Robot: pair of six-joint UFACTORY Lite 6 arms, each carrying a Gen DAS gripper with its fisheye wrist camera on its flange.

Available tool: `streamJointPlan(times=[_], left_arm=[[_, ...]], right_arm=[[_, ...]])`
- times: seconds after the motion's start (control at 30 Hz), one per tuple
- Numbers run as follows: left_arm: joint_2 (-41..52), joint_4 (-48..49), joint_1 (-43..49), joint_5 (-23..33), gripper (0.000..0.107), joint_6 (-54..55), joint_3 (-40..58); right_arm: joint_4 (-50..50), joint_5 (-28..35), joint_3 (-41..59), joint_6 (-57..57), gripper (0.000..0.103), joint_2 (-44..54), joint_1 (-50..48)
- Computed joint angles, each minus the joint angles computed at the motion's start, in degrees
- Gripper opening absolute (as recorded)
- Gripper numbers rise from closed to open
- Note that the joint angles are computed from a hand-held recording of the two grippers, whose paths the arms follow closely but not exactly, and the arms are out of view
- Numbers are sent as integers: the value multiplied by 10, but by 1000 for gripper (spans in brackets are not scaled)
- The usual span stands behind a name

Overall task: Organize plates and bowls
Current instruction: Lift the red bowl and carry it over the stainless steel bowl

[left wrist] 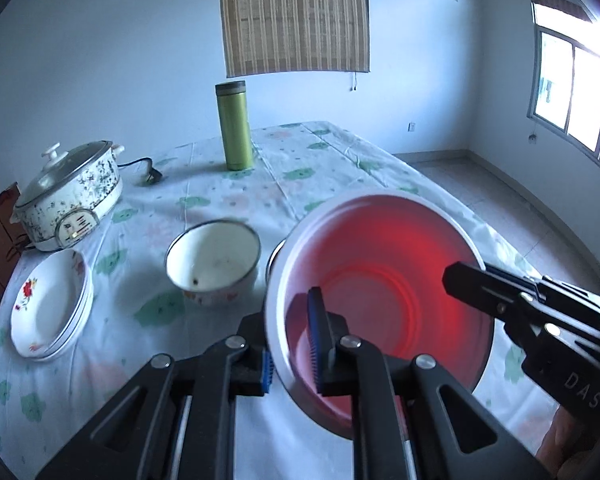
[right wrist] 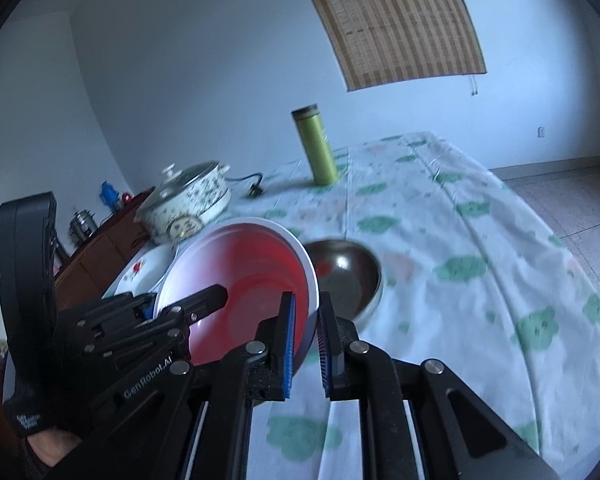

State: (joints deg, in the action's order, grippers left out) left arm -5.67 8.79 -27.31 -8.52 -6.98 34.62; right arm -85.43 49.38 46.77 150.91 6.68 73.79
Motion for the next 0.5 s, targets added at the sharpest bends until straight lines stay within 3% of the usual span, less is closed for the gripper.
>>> streamJointPlan(times=[0.13,0.23,0.4,0.5], left_arm=[[85,87,6,-6,12,-103,66],[160,87,1,2,12,-111,129],[256,2,-12,33,12,-38,217],[286,38,-12,41,14,-79,241]], right_arm=[[-35,-31,-3,13,12,-2,-58],[-62,-63,-2,28,12,8,-108],[-129,-124,-1,86,12,42,-184],[-181,-156,-10,134,12,51,-213]])
